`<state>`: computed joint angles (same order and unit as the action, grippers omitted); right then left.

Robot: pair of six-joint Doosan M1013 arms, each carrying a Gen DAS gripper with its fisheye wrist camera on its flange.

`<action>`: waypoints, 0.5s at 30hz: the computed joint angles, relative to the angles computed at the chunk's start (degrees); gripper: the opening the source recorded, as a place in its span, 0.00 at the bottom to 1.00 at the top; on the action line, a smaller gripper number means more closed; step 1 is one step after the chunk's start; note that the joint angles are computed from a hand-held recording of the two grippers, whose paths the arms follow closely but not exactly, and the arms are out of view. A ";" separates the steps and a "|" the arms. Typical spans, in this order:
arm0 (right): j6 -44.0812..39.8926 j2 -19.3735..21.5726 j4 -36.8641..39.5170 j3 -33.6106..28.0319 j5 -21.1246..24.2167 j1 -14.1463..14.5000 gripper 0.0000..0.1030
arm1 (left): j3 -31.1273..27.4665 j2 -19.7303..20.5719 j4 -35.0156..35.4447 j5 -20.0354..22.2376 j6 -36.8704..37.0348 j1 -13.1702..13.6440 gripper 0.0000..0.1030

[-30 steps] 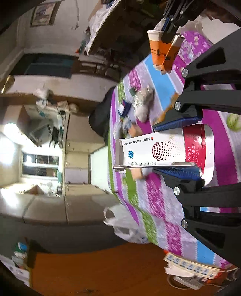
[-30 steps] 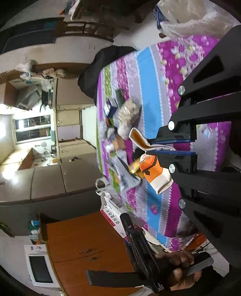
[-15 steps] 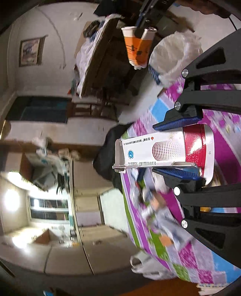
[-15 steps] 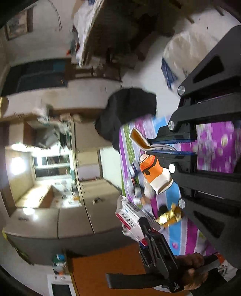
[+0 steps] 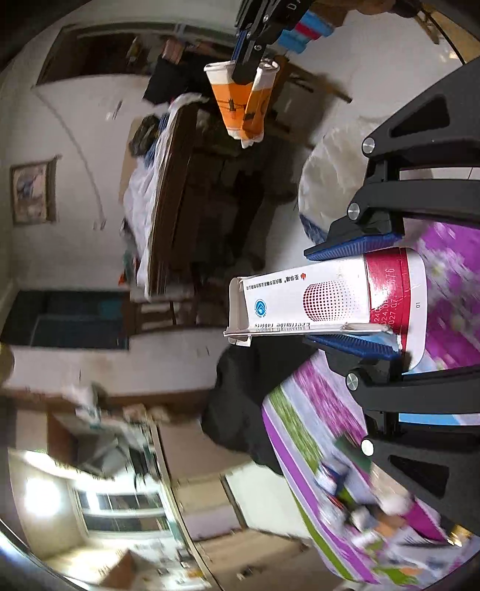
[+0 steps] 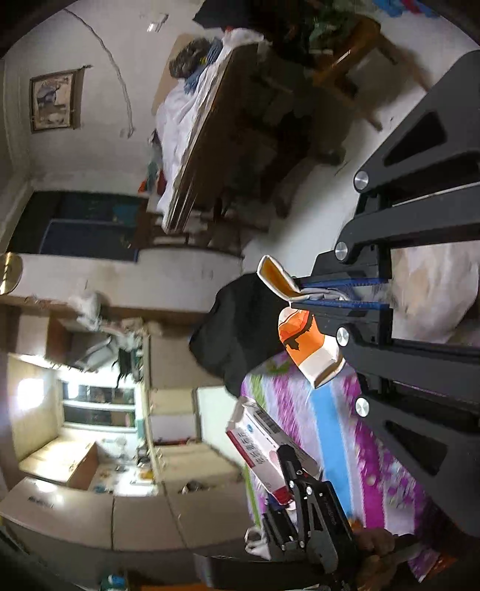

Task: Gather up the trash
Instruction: 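Carry the box and cup over the white trash bag with both grippers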

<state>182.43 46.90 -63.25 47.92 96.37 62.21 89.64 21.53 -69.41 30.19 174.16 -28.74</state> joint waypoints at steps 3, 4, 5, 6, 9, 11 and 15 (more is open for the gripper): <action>1.00 -1.12 0.76 2.12 1.85 -0.04 0.04 | -2.16 1.76 0.67 1.81 -0.37 -2.04 0.39; 1.55 -1.44 1.04 2.72 2.15 -0.14 0.04 | -2.63 2.17 1.22 2.21 -0.93 -2.61 0.39; 2.29 -1.98 1.51 3.70 2.16 -0.26 0.04 | -3.35 2.77 2.24 2.82 -1.95 -3.27 0.39; 3.24 -2.73 2.44 4.95 1.72 -0.50 0.04 | -4.55 3.64 4.48 3.65 -4.06 -4.14 0.39; 4.60 -4.01 5.31 7.25 1.15 -1.26 0.04 | -7.46 5.58 9.89 6.58 -8.99 -5.98 0.39; 4.73 -4.57 7.39 8.40 0.42 -1.90 0.04 | -9.06 6.69 12.07 8.20 -10.87 -6.83 0.39; 6.22 -5.48 10.06 10.75 -1.10 -2.70 0.04 | -12.33 9.46 16.23 9.85 -15.73 -8.42 0.39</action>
<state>188.65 41.42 -53.19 58.66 95.27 59.51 77.31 30.99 -53.18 40.04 158.43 -37.16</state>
